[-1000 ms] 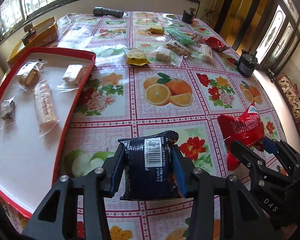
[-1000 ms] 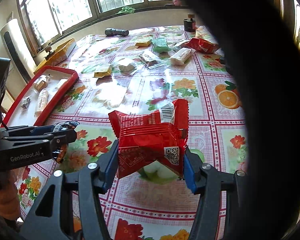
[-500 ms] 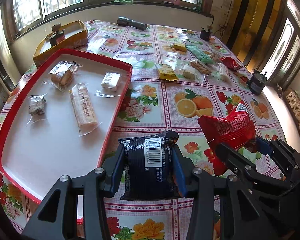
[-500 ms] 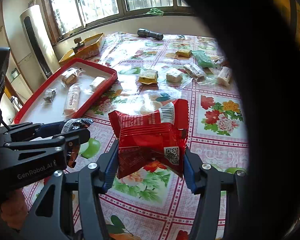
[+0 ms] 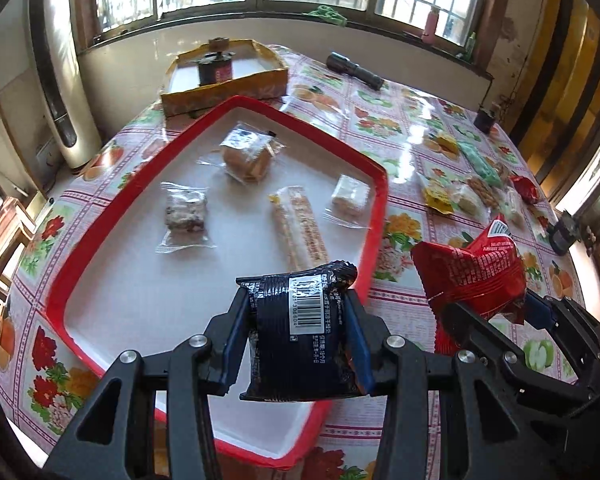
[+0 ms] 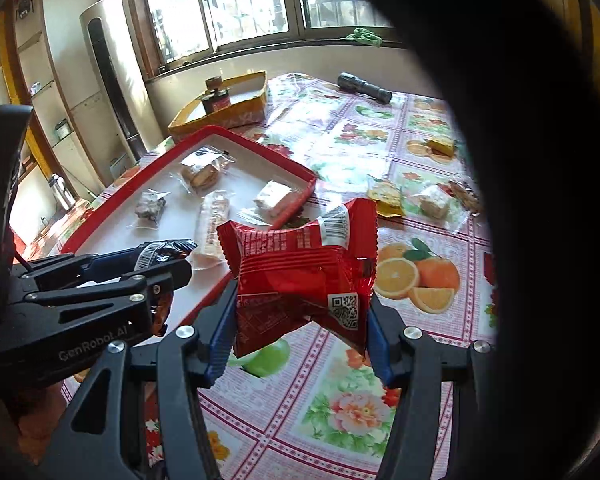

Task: Organize snacks
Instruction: 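Carry the black bag into the tray and open the left tool while the right tool carries the red bag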

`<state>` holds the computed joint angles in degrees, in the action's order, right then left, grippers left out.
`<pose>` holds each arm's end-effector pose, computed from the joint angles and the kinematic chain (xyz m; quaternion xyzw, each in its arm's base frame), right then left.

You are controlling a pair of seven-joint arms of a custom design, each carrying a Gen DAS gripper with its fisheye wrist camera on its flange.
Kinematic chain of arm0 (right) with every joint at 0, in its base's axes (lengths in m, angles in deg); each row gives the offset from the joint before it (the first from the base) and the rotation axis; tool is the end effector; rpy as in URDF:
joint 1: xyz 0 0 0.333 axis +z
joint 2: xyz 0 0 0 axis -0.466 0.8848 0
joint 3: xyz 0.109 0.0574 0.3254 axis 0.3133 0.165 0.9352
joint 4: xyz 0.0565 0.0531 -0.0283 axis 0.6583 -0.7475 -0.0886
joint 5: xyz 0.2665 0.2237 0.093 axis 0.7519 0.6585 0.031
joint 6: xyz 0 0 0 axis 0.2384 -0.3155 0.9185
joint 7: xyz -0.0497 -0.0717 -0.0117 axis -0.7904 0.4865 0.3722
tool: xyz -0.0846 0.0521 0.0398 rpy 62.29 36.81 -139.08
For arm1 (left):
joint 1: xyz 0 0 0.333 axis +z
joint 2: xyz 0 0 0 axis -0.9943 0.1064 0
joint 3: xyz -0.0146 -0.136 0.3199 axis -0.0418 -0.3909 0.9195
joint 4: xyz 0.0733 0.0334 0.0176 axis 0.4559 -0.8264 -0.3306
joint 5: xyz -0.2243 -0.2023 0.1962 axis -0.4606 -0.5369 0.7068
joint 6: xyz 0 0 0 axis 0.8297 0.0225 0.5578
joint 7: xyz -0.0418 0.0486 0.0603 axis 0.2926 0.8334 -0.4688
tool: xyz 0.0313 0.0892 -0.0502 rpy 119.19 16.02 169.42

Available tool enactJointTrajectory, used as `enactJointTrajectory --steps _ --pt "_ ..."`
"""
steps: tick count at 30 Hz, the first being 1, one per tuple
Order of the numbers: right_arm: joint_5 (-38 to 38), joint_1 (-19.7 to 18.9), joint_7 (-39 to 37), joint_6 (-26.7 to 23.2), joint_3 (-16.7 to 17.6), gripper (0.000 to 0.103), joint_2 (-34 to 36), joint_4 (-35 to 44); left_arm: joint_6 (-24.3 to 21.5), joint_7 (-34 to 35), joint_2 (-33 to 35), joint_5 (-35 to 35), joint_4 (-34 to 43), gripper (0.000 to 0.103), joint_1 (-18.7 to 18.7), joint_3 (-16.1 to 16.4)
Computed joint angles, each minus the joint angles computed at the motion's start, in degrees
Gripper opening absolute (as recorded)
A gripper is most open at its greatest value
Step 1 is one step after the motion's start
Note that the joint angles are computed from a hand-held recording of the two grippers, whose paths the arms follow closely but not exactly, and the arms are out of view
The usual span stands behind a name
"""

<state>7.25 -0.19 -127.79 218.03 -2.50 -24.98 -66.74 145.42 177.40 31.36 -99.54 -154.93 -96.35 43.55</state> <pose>0.3683 0.3136 0.4319 -0.5260 0.7600 -0.2771 0.2626 0.5226 -0.2261 0.4388 -0.5072 0.8046 -0.2842 0.1209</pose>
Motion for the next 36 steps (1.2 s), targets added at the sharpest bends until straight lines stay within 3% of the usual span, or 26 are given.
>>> enactJointTrajectory --steps 7,11,16,27,36 --pt "-2.3 0.7 -2.5 4.7 -1.7 0.058 7.9 7.4 0.7 -12.2 2.4 11.0 2.2 0.045 -1.4 6.5" --pt "-2.1 1.7 -4.5 7.1 -3.2 0.058 11.9 11.2 0.0 -15.6 4.0 13.8 4.3 0.045 -0.6 7.4" --pt "0.1 2.5 -7.6 12.1 -5.4 0.058 16.6 14.9 -0.1 -22.5 6.0 20.8 6.6 0.045 -2.7 11.0" --pt "4.2 4.8 -10.4 18.7 -10.2 0.058 22.0 18.8 -3.7 -29.0 9.7 27.7 11.4 0.046 -3.4 12.8" --pt "6.8 6.1 -13.6 16.5 -10.9 0.062 22.4 19.8 -4.2 -32.7 9.6 32.6 11.6 0.053 -4.3 13.7"
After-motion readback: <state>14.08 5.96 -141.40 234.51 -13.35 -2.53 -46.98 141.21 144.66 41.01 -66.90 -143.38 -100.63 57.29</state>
